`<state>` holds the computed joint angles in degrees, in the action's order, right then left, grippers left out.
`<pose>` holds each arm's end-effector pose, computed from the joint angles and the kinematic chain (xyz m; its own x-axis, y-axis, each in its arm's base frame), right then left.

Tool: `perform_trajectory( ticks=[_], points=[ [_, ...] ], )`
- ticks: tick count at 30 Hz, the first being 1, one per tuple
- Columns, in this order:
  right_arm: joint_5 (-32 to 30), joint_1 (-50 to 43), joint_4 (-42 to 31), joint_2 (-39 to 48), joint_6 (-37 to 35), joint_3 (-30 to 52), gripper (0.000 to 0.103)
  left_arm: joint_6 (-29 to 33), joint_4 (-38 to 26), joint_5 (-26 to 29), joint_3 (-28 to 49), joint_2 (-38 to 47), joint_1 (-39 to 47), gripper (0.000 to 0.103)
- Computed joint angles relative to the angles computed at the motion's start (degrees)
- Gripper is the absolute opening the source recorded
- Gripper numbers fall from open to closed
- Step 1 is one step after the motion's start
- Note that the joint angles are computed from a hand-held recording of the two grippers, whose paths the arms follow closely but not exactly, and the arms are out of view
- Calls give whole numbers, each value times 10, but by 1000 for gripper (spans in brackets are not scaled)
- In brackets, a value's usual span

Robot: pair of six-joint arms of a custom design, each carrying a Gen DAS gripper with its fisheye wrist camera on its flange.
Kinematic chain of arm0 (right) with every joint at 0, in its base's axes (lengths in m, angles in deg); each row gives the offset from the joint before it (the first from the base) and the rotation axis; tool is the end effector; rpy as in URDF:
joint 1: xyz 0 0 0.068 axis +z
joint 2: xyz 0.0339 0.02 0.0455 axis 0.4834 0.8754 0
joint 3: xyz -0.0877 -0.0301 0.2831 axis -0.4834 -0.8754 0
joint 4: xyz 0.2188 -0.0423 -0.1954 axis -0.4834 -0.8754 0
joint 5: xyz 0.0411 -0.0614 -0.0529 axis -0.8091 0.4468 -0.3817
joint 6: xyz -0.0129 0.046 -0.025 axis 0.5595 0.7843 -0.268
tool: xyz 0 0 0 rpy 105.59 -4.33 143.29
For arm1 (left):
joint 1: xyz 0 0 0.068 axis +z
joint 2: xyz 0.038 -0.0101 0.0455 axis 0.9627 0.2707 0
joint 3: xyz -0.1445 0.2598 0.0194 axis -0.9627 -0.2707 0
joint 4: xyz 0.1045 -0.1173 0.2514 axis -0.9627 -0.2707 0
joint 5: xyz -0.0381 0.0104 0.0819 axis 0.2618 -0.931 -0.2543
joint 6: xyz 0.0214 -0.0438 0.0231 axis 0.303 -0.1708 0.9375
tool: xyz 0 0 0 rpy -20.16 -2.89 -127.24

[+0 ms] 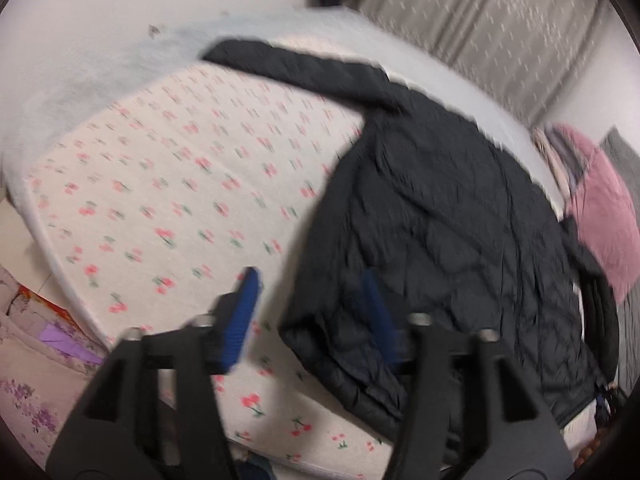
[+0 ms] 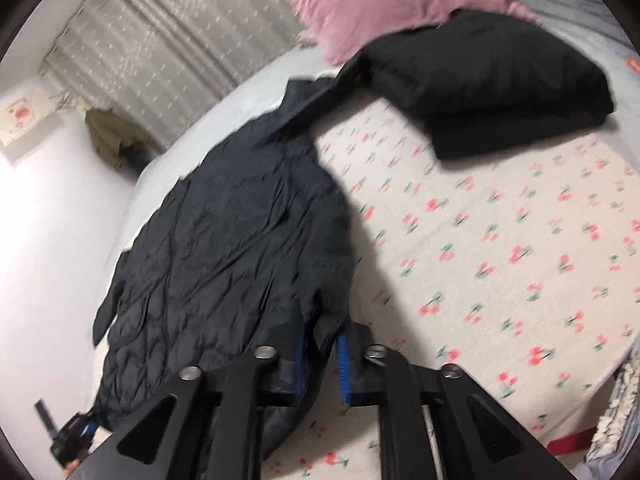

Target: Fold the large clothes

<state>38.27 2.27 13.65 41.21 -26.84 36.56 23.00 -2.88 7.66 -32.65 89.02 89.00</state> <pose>0.3746 -0.1652 0.0675 -0.7608 0.3975 -0.5130 0.1145 0.8603 0.4968 0.2366 0.0663 0.0679 -0.4464 -0.6661 -0.5976 -0.6658 0.6934 -0.2755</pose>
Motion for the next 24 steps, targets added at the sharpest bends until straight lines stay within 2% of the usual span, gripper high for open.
perform_trajectory(
  ticks=[1,2,4,6,9,12,14,18,20,24],
  points=[
    [8,-7,22,-6,18,-7,34,-5,5,-19,-12,-24,4,63],
    [15,-14,43,-10,38,-14,53,-9,7,-35,-17,-36,4,64],
    [23,-29,95,-18,85,-29,71,-16,2,-64,-13,-45,0,73],
    [35,-31,133,-19,117,-37,71,-20,-2,-59,5,-27,-9,75],
    [17,-13,114,-2,113,-17,71,-42,6,-23,35,9,-32,75],
    [-13,6,87,22,115,13,71,-63,25,-42,54,21,-79,75],
    [-7,12,121,21,134,5,71,-67,10,-61,92,43,-109,78],
    [39,30,195,31,176,2,71,-88,-92,-55,220,105,-139,80],
    [51,40,185,45,174,21,71,-86,-162,-64,293,131,-161,80],
    [61,59,149,71,163,63,71,-24,-224,-60,413,187,-189,81]
  ],
)
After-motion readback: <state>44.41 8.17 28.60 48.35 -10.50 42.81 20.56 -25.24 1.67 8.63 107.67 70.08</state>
